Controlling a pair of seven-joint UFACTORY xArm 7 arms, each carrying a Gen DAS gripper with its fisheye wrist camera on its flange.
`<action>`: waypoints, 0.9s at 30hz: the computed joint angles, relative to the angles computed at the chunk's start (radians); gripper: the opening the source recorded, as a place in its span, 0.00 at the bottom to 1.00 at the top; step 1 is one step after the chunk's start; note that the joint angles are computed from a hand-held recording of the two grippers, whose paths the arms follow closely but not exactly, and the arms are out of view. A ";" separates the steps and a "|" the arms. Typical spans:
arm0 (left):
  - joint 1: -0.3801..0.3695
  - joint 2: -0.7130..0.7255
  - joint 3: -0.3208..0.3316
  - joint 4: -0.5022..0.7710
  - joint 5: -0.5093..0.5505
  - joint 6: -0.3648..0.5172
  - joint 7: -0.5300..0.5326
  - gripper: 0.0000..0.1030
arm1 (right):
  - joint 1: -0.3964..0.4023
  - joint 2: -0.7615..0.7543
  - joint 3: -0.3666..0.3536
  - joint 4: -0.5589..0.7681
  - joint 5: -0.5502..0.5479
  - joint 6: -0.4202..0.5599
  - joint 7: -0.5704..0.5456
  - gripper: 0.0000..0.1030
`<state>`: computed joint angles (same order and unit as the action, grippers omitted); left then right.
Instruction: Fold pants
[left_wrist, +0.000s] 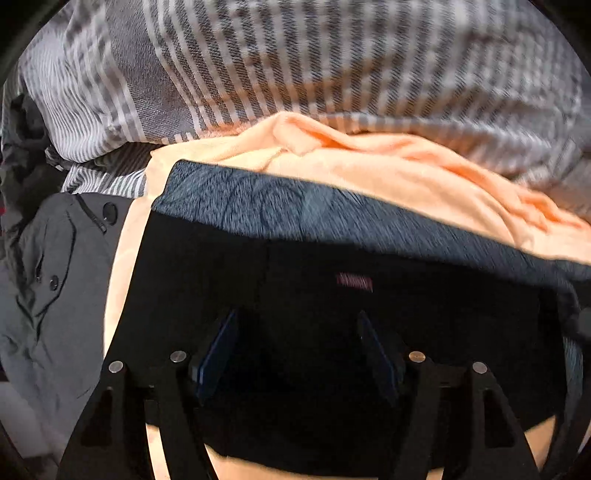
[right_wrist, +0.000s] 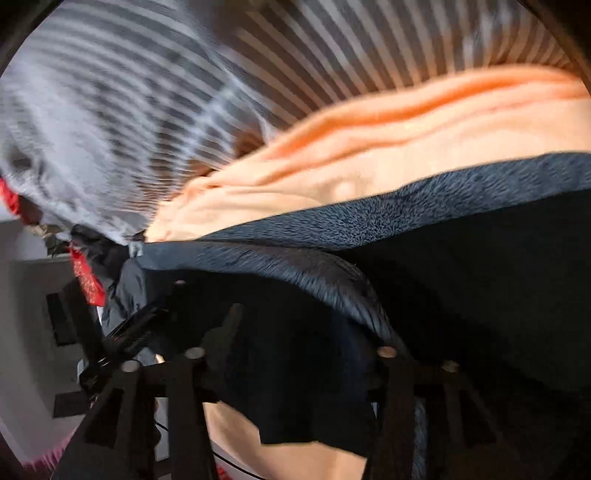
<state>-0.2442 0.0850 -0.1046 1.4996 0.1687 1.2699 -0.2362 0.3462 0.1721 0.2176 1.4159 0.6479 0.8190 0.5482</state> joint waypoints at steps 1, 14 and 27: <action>-0.002 -0.014 -0.003 -0.005 -0.006 0.009 0.006 0.66 | 0.003 -0.032 0.000 -0.021 -0.008 -0.008 0.001 0.58; -0.118 -0.175 -0.098 -0.115 -0.252 0.120 0.116 0.66 | 0.022 -0.685 -0.046 -0.531 -0.123 0.070 0.331 0.59; -0.260 -0.176 -0.161 -0.136 -0.545 0.091 0.100 0.66 | 0.030 -1.290 0.105 -0.706 -0.263 0.622 0.966 0.59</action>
<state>-0.5046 -0.0913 -0.2660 1.3636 -0.3764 1.3607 -0.1363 0.3765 -1.1180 0.3230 0.7097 0.3849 1.4410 1.5144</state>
